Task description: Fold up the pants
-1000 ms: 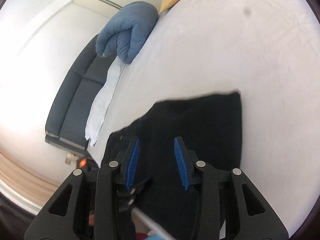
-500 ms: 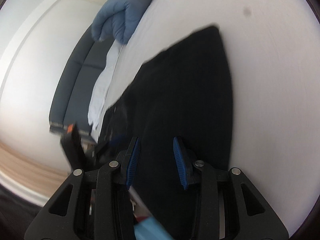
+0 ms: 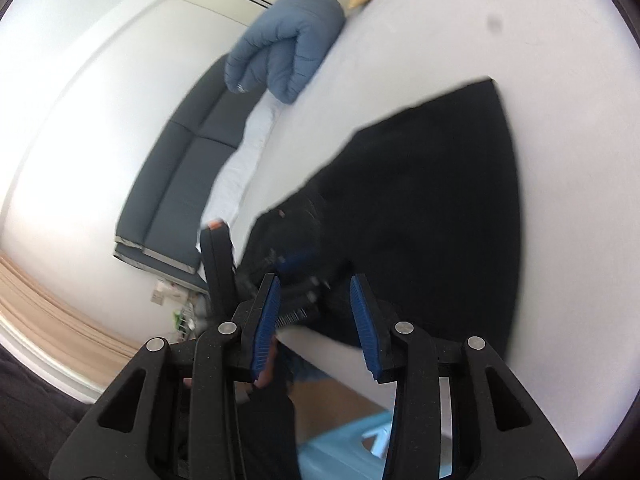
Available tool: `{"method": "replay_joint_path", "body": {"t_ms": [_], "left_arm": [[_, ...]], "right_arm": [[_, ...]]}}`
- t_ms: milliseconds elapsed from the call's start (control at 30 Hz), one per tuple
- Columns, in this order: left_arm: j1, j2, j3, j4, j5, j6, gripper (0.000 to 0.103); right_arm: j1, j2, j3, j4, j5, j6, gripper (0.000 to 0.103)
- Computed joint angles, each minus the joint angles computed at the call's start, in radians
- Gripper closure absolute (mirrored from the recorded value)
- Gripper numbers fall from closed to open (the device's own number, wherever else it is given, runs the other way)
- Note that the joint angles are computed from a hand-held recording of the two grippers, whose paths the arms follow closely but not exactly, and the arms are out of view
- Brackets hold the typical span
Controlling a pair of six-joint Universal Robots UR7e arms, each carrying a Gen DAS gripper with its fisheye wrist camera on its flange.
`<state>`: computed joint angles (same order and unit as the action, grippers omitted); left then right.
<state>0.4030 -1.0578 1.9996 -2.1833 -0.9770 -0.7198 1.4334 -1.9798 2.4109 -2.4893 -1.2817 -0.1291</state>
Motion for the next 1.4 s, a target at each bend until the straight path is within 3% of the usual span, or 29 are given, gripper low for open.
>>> {"method": "replay_joint_path", "body": {"t_ms": [100, 167, 233, 267, 333, 400, 533, 600, 733, 800, 1067, 1133, 1167, 1267, 1300, 1333, 1400], "left_arm": [[0.000, -0.065, 0.025, 0.004, -0.026, -0.080, 0.030], [-0.013, -0.130, 0.060, 0.009, -0.010, -0.155, 0.028], [-0.030, -0.239, 0.118, 0.028, 0.022, -0.274, 0.021], [-0.036, -0.302, 0.148, 0.049, 0.038, -0.347, 0.020], [-0.044, -0.407, 0.195, 0.087, 0.065, -0.465, 0.019], [-0.047, -0.526, 0.248, 0.114, 0.088, -0.587, 0.019], [-0.047, -0.744, 0.342, 0.155, 0.157, -0.790, 0.015], [-0.017, -0.820, 0.390, 0.093, 0.153, -0.829, 0.015], [0.030, -0.883, 0.447, 0.013, 0.142, -0.853, 0.015], [0.062, -0.886, 0.484, -0.110, 0.114, -0.811, 0.015], [0.130, -0.815, 0.515, -0.352, 0.093, -0.720, 0.013], [0.153, -0.786, 0.526, -0.455, 0.078, -0.697, 0.018], [0.163, -0.779, 0.525, -0.476, 0.069, -0.695, 0.026], [0.200, -0.752, 0.528, -0.555, 0.026, -0.685, 0.057], [0.219, -0.733, 0.528, -0.586, 0.005, -0.675, 0.073], [0.228, -0.721, 0.526, -0.603, 0.002, -0.667, 0.081], [0.215, -0.719, 0.524, -0.598, 0.022, -0.661, 0.083]], "right_arm": [[0.007, 0.120, -0.033, -0.061, 0.030, 0.021, 0.067], [0.019, 0.206, -0.049, -0.053, -0.034, 0.050, 0.067], [0.050, 0.277, -0.039, -0.062, -0.162, 0.033, 0.070], [0.076, 0.269, -0.016, -0.120, -0.189, -0.005, 0.069], [0.102, 0.264, -0.011, -0.122, -0.215, -0.013, 0.069], [0.099, 0.257, -0.021, -0.098, -0.182, 0.032, 0.067], [0.092, 0.234, -0.028, -0.120, -0.004, 0.057, 0.067], [0.097, 0.265, -0.042, -0.146, 0.072, 0.078, 0.067], [0.129, 0.345, -0.066, -0.204, 0.085, 0.131, 0.067], [0.139, 0.366, -0.073, -0.206, 0.088, 0.143, 0.067], [0.153, 0.429, -0.064, -0.262, 0.108, 0.183, 0.067], [0.145, 0.435, -0.066, -0.283, 0.132, 0.198, 0.067], [0.138, 0.443, -0.070, -0.293, 0.141, 0.200, 0.067], [0.138, 0.461, -0.095, -0.306, 0.149, 0.215, 0.067], [0.141, 0.463, -0.104, -0.297, 0.142, 0.216, 0.067], [0.148, 0.476, -0.121, -0.290, 0.130, 0.218, 0.067], [0.167, 0.523, -0.173, -0.263, 0.103, 0.220, 0.067]]}}
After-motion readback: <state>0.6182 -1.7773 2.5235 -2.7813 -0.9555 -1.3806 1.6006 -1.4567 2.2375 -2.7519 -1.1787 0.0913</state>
